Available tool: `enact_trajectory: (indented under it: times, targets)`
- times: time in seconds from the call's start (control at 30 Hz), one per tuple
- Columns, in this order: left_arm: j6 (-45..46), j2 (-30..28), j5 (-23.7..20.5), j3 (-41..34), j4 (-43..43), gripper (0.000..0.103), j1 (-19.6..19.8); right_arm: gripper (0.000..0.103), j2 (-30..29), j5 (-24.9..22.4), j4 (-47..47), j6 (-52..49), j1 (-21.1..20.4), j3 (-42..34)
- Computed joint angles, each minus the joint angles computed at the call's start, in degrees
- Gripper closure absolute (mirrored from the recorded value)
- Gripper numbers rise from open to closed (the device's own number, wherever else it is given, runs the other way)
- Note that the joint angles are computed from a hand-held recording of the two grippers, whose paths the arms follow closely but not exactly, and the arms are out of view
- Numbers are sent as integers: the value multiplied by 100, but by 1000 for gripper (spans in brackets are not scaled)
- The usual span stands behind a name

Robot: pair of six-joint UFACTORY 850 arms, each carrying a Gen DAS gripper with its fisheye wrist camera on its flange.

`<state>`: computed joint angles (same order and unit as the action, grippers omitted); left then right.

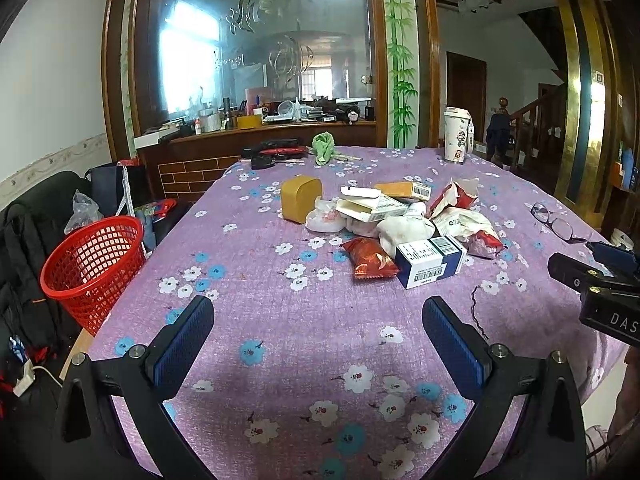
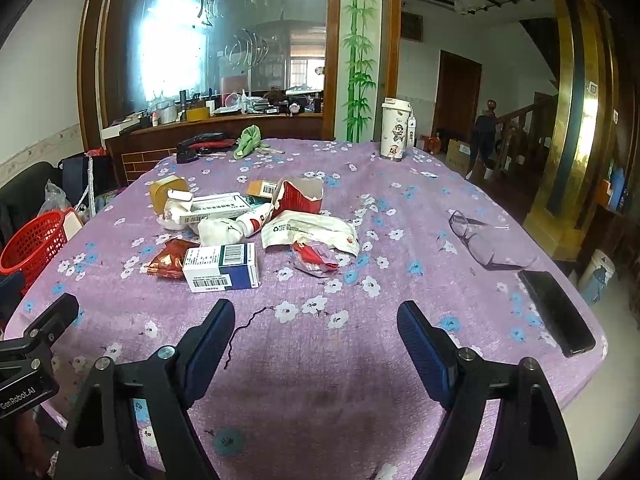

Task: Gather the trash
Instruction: 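Move both tools toward the pile of trash on the table, then grasp the red wrapper with the right tool while the left tool grasps the red snack bag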

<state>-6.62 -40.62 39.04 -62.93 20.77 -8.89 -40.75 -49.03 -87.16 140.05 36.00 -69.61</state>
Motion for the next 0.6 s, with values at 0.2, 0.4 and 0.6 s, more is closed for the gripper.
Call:
enact_trajectory:
  times: [0.2, 0.4, 0.6]
  targets:
    - [-631, -115, -526, -381, 735, 0, 4, 27, 111, 376, -259, 197, -154, 150]
    - [-1406, -319, -1147, -948, 1531, 0, -82, 32, 146, 719, -405, 276, -346, 212]
    - [-3217, -634, -1759, -1645, 3158, 0, -159, 39, 156, 1301, -757, 390, -653, 213]
